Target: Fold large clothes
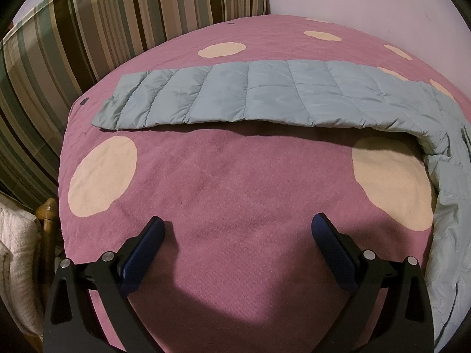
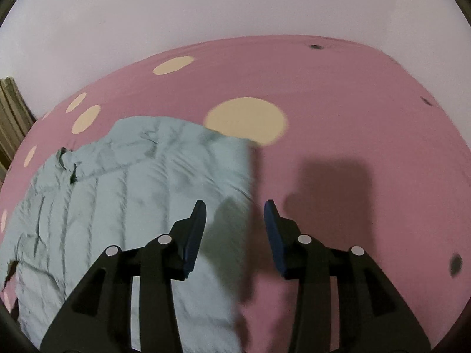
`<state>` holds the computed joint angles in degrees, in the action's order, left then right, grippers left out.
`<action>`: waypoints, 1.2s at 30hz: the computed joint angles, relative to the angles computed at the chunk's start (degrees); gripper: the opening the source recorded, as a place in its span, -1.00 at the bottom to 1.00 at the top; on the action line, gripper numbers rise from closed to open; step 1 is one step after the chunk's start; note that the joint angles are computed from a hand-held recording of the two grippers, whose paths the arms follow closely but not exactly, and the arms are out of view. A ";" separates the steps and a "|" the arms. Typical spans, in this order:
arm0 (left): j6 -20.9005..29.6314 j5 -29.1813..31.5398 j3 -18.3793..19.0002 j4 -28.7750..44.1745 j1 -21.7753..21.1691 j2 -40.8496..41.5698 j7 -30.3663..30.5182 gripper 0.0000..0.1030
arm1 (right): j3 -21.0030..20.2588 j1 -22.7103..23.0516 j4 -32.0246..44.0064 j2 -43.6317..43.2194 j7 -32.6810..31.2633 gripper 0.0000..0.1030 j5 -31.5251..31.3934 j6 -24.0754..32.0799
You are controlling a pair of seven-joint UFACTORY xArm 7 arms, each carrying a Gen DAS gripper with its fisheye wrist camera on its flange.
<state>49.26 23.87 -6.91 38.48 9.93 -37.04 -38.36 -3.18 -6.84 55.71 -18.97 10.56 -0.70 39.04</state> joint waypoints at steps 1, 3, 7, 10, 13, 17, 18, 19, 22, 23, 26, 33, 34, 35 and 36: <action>0.03 0.00 -0.01 0.02 -0.03 0.00 0.00 0.93 | 0.28 -0.74 -1.20 -1.45 0.95 -0.21 -1.09 0.48; -0.01 0.04 0.14 0.08 -0.02 0.04 0.15 0.93 | 0.66 -2.18 -4.71 -5.27 2.71 -0.21 -3.10 1.54; 0.01 -0.03 0.07 0.14 -0.07 0.09 0.05 0.93 | 0.17 -2.52 -9.99 -10.63 3.45 -0.21 -3.12 3.21; 0.00 -0.07 0.08 0.11 -0.09 0.07 0.02 0.93 | 0.29 -1.11 -12.04 -13.20 2.94 -0.21 -1.32 3.71; -0.02 0.02 0.13 0.14 -0.05 0.10 0.09 0.93 | 1.56 0.16 -11.76 -13.61 3.12 -0.21 -0.89 3.50; -0.05 -0.02 0.09 0.04 -0.10 0.05 -0.02 0.93 | 2.82 2.47 -9.51 -11.93 3.15 -0.21 0.01 2.84; -0.09 -0.03 0.14 0.05 -0.09 0.06 0.01 0.93 | 3.33 3.10 -8.91 -11.25 3.10 -0.21 0.00 2.53; -0.12 -0.05 0.18 0.05 -0.09 0.08 0.04 0.93 | 3.69 3.63 -8.35 -10.25 3.02 -0.21 -0.07 1.91; -0.09 0.00 0.03 -0.02 -0.10 0.03 -0.11 0.93 | 4.34 4.63 -7.44 -7.33 3.04 -0.22 -0.46 0.73; -0.14 -0.03 0.10 -0.02 -0.11 0.04 -0.07 0.93 | 4.33 5.07 -7.14 -6.09 2.89 -0.22 -0.31 0.47; -0.15 -0.13 0.20 0.10 -0.11 0.13 0.05 0.93 | 5.32 4.68 -7.08 -4.12 4.35 -0.22 -2.36 0.06; -0.33 -0.23 0.32 -0.02 -0.06 0.07 0.16 0.93 | 6.29 4.40 -9.30 -3.15 6.85 -0.20 -6.02 -2.92; -0.39 -0.30 0.40 -0.01 -0.06 0.11 0.22 0.93 | 6.70 4.19 -9.77 -3.26 7.35 -0.20 -7.14 -3.53; -0.37 -0.33 0.29 -0.11 -0.07 -0.01 0.12 0.93 | 6.97 4.03 -10.26 -3.38 7.81 -0.19 -8.08 -4.20; -0.41 -0.39 0.33 -0.14 -0.08 -0.06 0.14 0.93 | 7.04 3.98 -10.53 -3.39 8.15 -0.19 -8.62 -4.70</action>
